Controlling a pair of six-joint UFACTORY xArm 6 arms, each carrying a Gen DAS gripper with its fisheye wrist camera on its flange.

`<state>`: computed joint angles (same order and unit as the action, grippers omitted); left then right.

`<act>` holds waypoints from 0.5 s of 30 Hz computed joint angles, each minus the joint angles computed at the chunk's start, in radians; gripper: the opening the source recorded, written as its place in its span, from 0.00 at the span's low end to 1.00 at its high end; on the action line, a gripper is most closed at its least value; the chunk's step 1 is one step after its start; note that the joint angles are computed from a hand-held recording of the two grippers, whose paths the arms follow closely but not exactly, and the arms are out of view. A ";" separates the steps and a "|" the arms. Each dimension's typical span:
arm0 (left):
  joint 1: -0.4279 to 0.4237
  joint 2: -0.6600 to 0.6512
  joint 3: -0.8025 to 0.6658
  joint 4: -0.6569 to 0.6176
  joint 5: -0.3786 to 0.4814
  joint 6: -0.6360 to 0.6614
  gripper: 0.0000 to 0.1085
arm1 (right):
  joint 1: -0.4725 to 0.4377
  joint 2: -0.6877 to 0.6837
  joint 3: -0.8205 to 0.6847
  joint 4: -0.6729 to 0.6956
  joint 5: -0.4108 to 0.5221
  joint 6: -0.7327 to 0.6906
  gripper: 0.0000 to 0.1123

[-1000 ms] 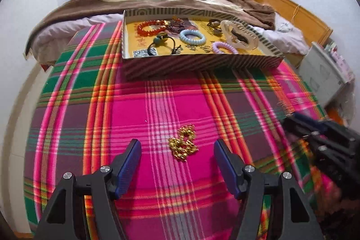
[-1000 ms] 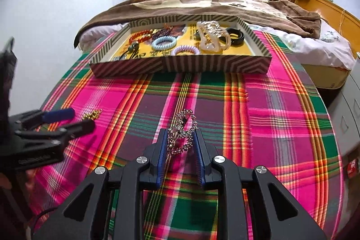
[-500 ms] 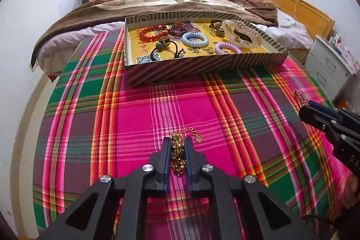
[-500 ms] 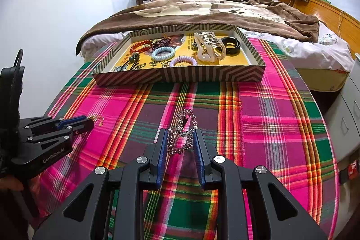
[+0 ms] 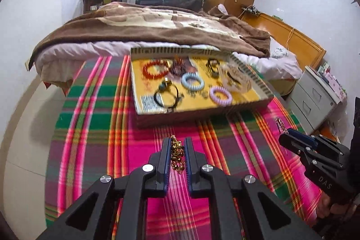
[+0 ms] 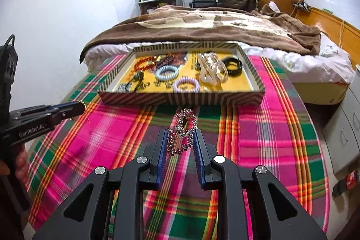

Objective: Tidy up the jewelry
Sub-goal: 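Carry the hair clip and gold charm into the tray and open both grippers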

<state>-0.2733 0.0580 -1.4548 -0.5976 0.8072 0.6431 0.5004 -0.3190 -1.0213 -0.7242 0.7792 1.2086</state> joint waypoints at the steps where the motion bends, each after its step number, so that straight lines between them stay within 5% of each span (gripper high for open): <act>1: 0.002 0.012 -0.023 -0.006 0.008 -0.001 0.10 | -0.005 0.007 -0.010 0.001 -0.006 -0.011 0.21; 15: -0.027 0.394 -0.581 0.007 0.114 -0.061 0.10 | -0.129 0.252 -0.232 0.162 -0.154 -0.257 0.21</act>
